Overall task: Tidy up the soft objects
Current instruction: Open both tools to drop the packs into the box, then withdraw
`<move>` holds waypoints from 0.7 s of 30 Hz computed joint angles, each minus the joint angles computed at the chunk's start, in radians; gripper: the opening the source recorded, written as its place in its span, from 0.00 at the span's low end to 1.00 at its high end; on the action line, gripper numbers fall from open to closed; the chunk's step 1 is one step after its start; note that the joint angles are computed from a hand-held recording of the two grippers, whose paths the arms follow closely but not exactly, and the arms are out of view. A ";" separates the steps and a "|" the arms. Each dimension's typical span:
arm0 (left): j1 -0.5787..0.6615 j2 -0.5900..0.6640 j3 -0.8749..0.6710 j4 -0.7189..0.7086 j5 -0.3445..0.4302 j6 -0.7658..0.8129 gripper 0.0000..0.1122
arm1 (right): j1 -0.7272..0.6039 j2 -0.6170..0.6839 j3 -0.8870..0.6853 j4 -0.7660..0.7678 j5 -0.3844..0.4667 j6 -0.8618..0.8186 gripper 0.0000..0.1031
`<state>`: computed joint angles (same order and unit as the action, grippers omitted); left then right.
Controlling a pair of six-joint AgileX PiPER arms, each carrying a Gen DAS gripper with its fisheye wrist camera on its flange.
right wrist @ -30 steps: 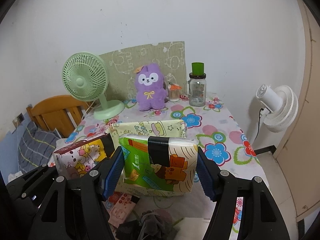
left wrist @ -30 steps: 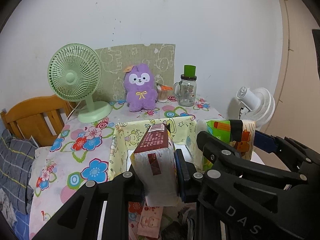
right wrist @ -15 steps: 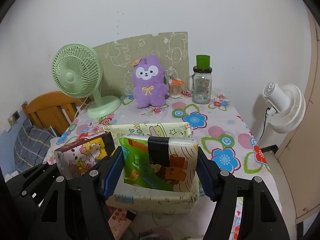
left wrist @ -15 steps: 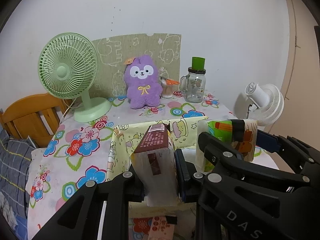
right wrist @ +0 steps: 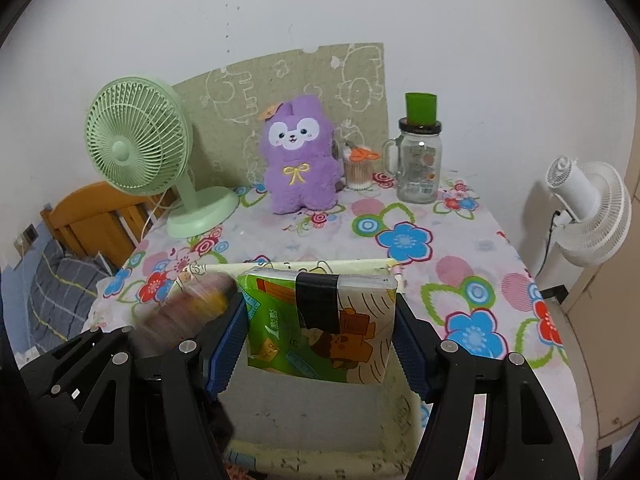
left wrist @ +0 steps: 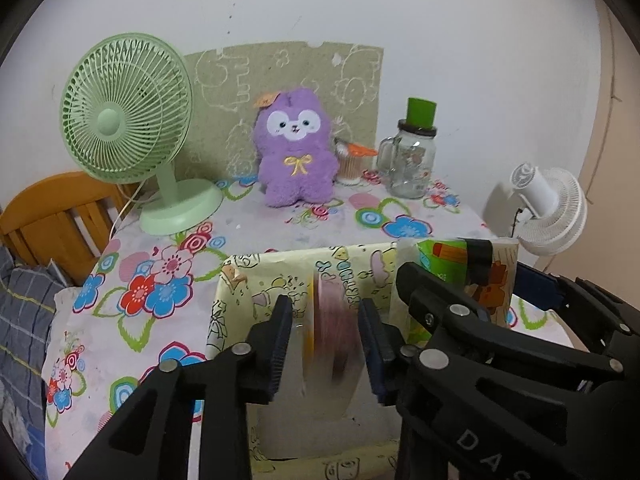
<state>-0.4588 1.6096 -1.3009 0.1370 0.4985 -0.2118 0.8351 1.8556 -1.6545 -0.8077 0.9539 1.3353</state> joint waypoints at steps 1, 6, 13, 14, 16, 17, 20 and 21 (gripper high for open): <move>0.001 0.006 -0.005 0.002 0.005 -0.003 0.38 | -0.001 0.005 -0.005 -0.004 0.001 -0.001 0.69; 0.006 0.028 -0.018 0.004 0.017 -0.004 0.63 | -0.017 0.030 -0.030 0.026 -0.007 -0.046 0.74; 0.012 0.000 0.004 -0.015 -0.003 0.014 0.82 | -0.010 0.008 -0.005 0.006 -0.030 -0.018 0.96; 0.010 -0.003 0.005 -0.010 -0.004 0.010 0.83 | -0.006 0.006 -0.006 0.002 -0.023 -0.017 0.96; 0.002 -0.018 0.015 0.018 -0.005 -0.014 0.86 | -0.001 0.001 -0.008 0.005 -0.014 -0.022 0.96; -0.001 -0.023 0.019 0.034 -0.008 -0.029 0.87 | 0.002 -0.004 -0.007 0.007 -0.008 -0.021 0.96; -0.010 -0.041 0.029 0.073 -0.012 -0.065 0.91 | 0.012 -0.020 0.003 -0.002 0.000 -0.007 0.96; -0.016 -0.052 0.034 0.100 -0.011 -0.093 0.91 | 0.020 -0.029 0.011 -0.016 0.005 0.006 0.96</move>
